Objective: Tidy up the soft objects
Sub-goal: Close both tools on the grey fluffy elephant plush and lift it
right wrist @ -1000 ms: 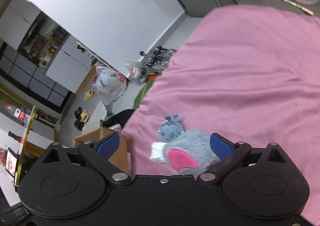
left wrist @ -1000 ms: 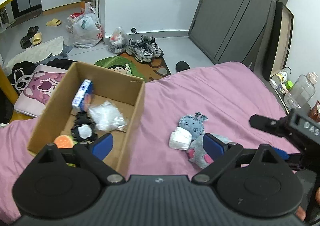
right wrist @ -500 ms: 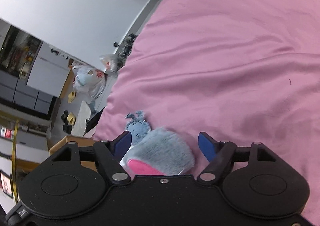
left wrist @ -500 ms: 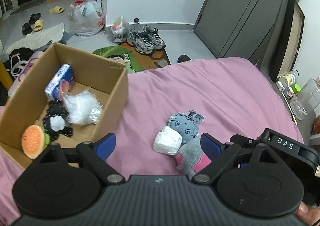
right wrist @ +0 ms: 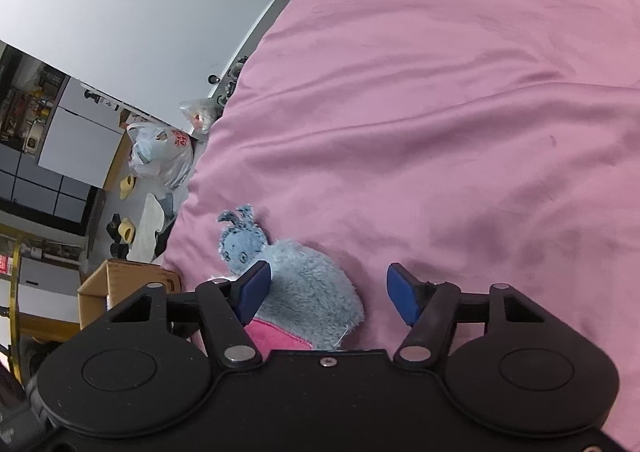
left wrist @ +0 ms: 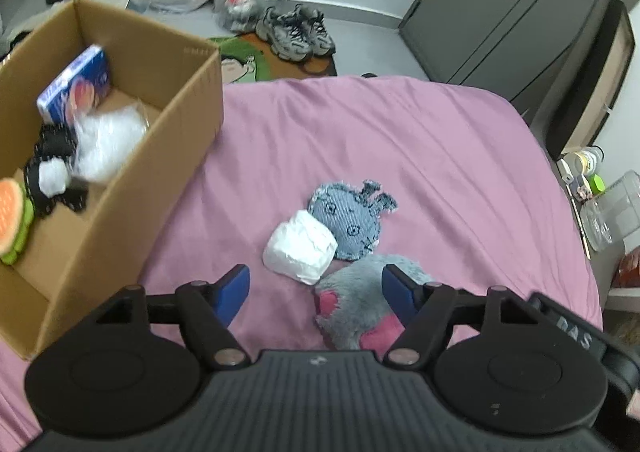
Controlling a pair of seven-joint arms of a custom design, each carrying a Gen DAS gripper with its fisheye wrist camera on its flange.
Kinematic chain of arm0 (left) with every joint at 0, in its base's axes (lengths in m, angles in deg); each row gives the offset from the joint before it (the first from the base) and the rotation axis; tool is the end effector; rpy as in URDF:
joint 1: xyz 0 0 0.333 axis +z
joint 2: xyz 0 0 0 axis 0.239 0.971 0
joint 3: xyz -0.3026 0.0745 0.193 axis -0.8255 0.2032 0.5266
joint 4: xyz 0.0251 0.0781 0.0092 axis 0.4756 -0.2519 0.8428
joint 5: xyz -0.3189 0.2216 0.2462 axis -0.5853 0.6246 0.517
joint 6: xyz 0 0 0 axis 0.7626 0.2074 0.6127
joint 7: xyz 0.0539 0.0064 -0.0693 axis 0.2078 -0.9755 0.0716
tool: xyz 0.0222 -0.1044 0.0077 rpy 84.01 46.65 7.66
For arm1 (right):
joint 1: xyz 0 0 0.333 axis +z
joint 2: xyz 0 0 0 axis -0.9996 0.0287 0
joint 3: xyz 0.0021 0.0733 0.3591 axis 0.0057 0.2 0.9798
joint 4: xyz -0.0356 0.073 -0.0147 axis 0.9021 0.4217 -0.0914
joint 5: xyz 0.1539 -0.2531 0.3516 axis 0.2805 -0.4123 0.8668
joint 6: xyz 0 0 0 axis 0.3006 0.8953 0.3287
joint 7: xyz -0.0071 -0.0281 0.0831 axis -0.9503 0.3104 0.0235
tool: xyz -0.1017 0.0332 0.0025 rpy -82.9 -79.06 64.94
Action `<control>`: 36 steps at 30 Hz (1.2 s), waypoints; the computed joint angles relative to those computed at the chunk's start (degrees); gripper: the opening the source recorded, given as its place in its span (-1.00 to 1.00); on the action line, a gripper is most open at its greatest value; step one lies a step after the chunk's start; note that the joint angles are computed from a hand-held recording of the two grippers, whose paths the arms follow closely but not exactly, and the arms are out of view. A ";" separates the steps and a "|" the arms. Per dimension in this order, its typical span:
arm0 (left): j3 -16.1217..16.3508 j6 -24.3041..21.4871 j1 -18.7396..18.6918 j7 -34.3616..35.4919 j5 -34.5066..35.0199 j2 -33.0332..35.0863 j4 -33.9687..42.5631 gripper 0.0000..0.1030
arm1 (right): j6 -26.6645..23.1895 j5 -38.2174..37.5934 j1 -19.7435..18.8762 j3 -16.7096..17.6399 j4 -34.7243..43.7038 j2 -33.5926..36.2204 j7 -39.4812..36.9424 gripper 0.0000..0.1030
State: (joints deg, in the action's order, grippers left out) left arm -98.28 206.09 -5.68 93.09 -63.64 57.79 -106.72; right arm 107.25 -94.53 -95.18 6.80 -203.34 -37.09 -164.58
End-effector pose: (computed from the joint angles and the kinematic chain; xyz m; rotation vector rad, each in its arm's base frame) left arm 0.4883 -0.3181 0.3801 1.7765 -2.4550 0.7980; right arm 0.3426 0.2162 0.3318 -0.5377 2.4220 -0.1797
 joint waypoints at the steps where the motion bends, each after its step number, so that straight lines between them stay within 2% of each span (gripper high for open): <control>1: -0.03 -0.19 -0.06 0.25 -0.63 0.14 0.14 0.36 | -0.41 0.35 0.78 -0.44 -0.17 -0.05 -0.21 0.23; 5: -0.19 -0.47 -0.28 2.10 -4.80 0.22 0.53 0.36 | -0.34 0.13 2.18 -1.61 -0.10 0.49 -0.96 0.23; 8: -0.34 -0.73 -0.50 2.31 -6.33 0.38 0.76 0.36 | 0.98 -0.71 0.93 -0.99 0.05 0.94 -1.00 0.23; 10: -0.21 -2.98 -0.34 2.45 -8.43 0.96 1.42 0.33 | 2.42 -0.02 -0.39 0.01 -0.80 0.66 0.22 0.24; 11: -0.16 -3.63 -0.23 1.67 -8.45 1.25 1.62 0.28 | 3.34 0.35 -1.50 0.99 -1.17 0.39 0.62 0.24; 13: -0.17 -4.60 -0.08 0.08 -7.95 1.76 1.71 0.04 | 3.91 1.57 -2.29 1.98 -1.25 0.15 -0.20 0.24; 17: -0.35 -5.93 0.32 2.28 -12.84 1.75 1.35 -0.09 | 6.67 4.08 -5.39 5.05 -1.83 -0.20 -0.88 0.22; 19: -0.27 -7.51 0.53 3.42 -14.89 1.63 1.37 -0.09 | 8.06 5.43 -7.31 7.20 -2.14 -0.87 -1.06 0.15; 21: -0.01 -9.73 0.85 2.40 -15.78 1.87 1.66 -0.10 | 9.30 6.46 -8.65 8.67 -1.98 -0.24 -2.25 -0.09; 23: -0.06 -9.50 0.91 2.62 -16.82 1.62 1.15 -0.18 | 11.40 7.61 -12.06 12.26 -1.59 0.18 -3.13 -0.25; 25: -0.10 -9.20 0.84 2.39 -16.78 1.46 0.84 -0.30 | 8.74 8.51 -10.95 11.89 -0.81 0.48 -5.09 -0.31; 28: 0.17 -10.40 1.08 2.92 -17.80 0.87 0.90 -0.43 | 7.66 10.55 -9.86 11.70 -0.51 -0.52 -7.03 -0.41; 36: 1.39 -9.15 1.09 8.55 -19.39 -3.28 -0.51 -0.48 | 5.15 13.08 -9.26 13.77 1.66 -4.78 -11.02 -0.48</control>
